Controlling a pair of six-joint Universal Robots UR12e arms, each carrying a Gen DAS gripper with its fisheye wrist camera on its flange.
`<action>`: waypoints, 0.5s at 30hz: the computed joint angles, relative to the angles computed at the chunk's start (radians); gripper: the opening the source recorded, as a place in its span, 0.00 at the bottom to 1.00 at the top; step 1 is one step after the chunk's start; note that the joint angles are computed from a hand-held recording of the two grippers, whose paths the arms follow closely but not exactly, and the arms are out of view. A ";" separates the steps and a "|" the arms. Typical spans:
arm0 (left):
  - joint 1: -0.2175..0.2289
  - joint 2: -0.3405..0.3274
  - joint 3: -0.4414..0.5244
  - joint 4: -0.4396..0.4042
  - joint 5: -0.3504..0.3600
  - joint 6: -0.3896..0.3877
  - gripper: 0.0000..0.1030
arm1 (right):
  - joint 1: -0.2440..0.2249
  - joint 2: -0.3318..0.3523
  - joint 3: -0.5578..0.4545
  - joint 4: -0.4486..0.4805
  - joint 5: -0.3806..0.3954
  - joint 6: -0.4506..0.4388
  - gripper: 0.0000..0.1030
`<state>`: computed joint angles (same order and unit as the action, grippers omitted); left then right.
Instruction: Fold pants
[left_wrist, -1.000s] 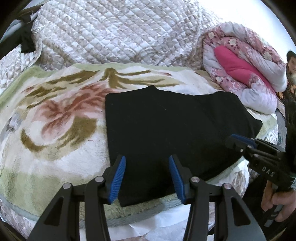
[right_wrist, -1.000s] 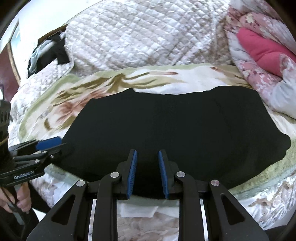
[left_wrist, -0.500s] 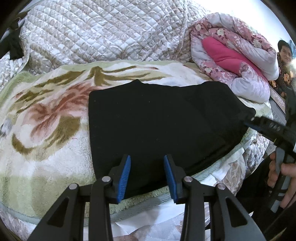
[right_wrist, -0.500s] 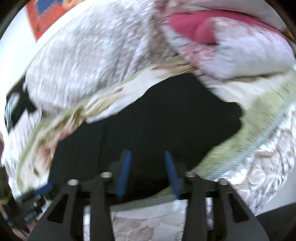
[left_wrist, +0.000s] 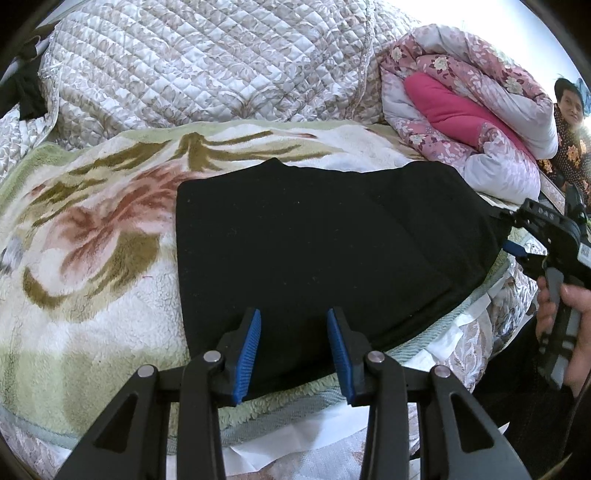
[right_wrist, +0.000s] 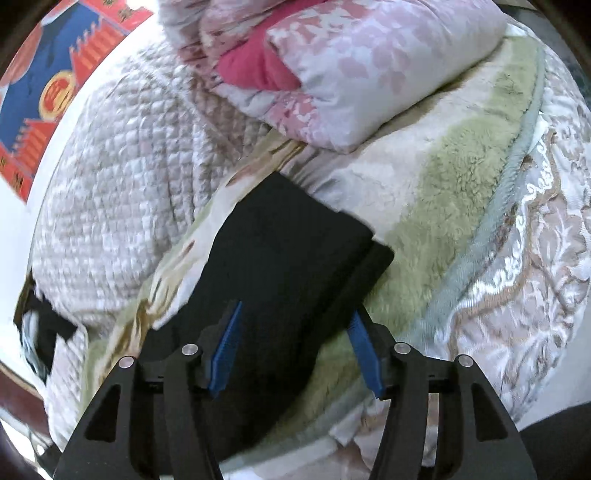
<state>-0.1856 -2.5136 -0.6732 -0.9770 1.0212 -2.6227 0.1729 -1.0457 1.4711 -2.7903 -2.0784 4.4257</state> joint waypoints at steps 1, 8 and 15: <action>0.000 0.000 0.000 0.000 0.000 0.000 0.39 | -0.002 0.001 0.000 0.006 -0.002 0.012 0.55; -0.002 -0.004 0.009 -0.005 0.005 -0.003 0.39 | 0.006 0.013 -0.039 0.012 -0.048 -0.077 0.56; -0.001 -0.018 0.041 -0.030 0.005 -0.024 0.39 | -0.024 0.019 -0.067 0.064 0.047 -0.103 0.23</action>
<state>-0.1867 -2.5319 -0.6324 -1.0069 1.0267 -2.6464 0.1485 -1.0262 1.4036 -2.7266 -2.0314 4.3231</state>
